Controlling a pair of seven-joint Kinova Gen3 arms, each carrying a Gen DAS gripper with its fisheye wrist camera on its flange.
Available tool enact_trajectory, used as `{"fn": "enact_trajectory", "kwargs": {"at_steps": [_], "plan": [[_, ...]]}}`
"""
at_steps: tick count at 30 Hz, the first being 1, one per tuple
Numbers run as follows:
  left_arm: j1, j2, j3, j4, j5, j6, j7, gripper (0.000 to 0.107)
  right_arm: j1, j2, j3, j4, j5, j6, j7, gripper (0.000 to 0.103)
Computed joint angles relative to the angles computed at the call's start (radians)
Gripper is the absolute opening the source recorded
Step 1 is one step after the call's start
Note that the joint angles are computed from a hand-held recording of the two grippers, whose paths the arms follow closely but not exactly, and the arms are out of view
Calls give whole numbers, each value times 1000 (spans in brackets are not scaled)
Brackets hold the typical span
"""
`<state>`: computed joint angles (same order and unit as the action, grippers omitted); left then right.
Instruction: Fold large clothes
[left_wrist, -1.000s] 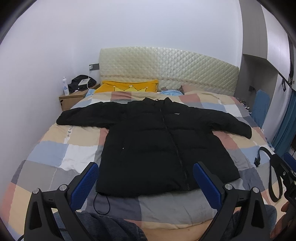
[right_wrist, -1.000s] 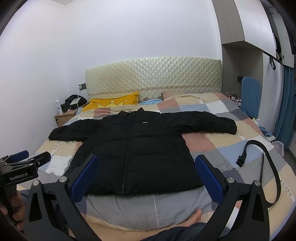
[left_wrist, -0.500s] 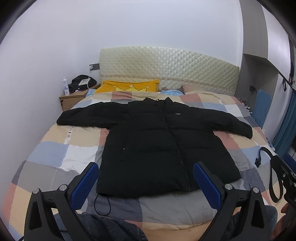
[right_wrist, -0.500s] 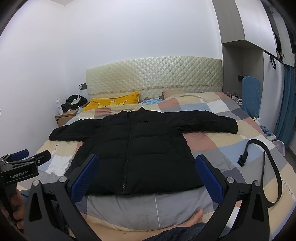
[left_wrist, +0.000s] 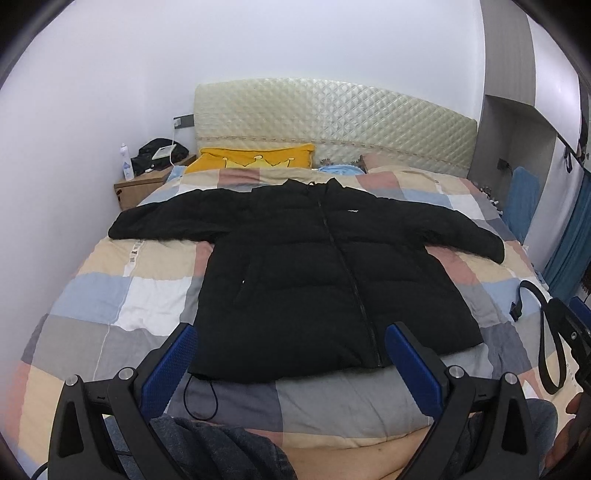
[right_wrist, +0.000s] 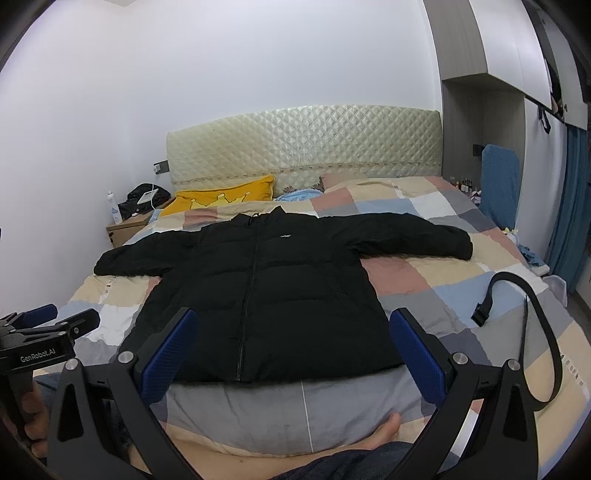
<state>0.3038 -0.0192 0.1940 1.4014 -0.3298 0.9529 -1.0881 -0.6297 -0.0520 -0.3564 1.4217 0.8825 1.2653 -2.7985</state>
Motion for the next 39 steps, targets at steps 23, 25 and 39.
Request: {"fn": "enact_trajectory", "kwargs": {"at_steps": [23, 25, 39], "plan": [[86, 373, -93, -468, 150, -121, -344, 103, 202, 66, 198, -47, -36, -217, 79, 103], [104, 427, -127, -509, 139, -101, -320, 103, 253, 93, 229, -43, -37, -287, 53, 103], [37, 478, -146, -465, 227, -128, -266, 103, 400, 331, 448, -85, -189, -553, 86, 103]]}}
